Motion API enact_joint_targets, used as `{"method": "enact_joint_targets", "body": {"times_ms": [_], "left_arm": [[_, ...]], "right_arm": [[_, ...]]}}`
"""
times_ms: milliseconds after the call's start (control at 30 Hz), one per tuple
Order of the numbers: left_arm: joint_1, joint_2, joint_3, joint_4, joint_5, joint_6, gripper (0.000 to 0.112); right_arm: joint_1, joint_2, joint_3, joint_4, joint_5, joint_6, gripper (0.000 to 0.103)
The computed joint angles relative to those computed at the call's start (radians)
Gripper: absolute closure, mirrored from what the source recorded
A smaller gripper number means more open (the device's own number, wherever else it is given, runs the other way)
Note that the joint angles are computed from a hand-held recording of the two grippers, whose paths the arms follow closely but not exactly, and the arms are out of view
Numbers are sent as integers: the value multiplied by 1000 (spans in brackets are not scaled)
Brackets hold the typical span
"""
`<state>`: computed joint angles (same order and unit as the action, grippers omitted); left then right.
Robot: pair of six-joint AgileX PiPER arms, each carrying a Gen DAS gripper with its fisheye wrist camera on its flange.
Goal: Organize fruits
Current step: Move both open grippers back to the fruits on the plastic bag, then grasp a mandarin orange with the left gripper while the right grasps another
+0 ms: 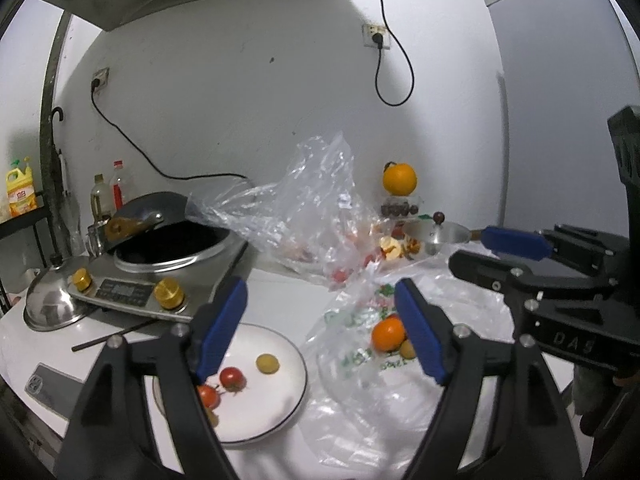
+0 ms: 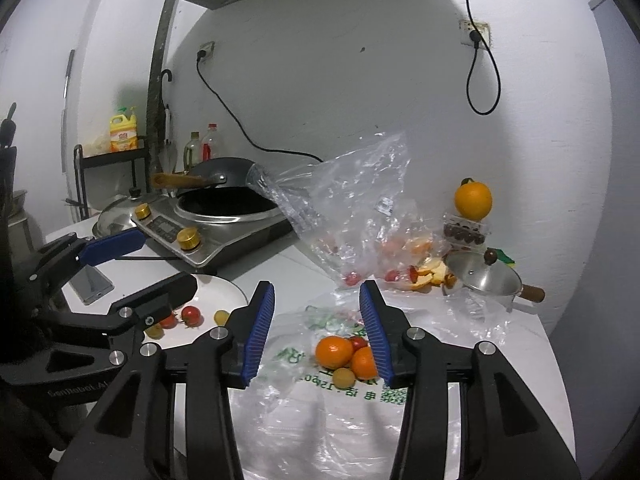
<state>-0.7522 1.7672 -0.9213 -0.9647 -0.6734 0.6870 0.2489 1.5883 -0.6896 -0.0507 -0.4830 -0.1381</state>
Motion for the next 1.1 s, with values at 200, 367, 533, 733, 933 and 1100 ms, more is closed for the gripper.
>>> {"method": "enact_joint_targets", "body": {"times_ms": [200,367,533,733,933,1100], "left_arm": [[-8,64,-94,-26,39,55,34],[-5,136,-184,-55,85,101,34],[4,196,-257,-90,122,143,34],[29,275,-350,-144,168,204,34],[55,346,-436,-197,213,262,34],[80,393,-500,-225,252,296,34]], "right_arm": [[-57,9,-6,-87,-9,69,56],[-112,47,-26,-162,-13,135,56],[-166,103,-67,-251,-4,213,56],[-202,182,-140,-333,17,286,56],[-221,268,-228,-418,55,369,56],[-221,334,-313,-497,109,457,56]]}}
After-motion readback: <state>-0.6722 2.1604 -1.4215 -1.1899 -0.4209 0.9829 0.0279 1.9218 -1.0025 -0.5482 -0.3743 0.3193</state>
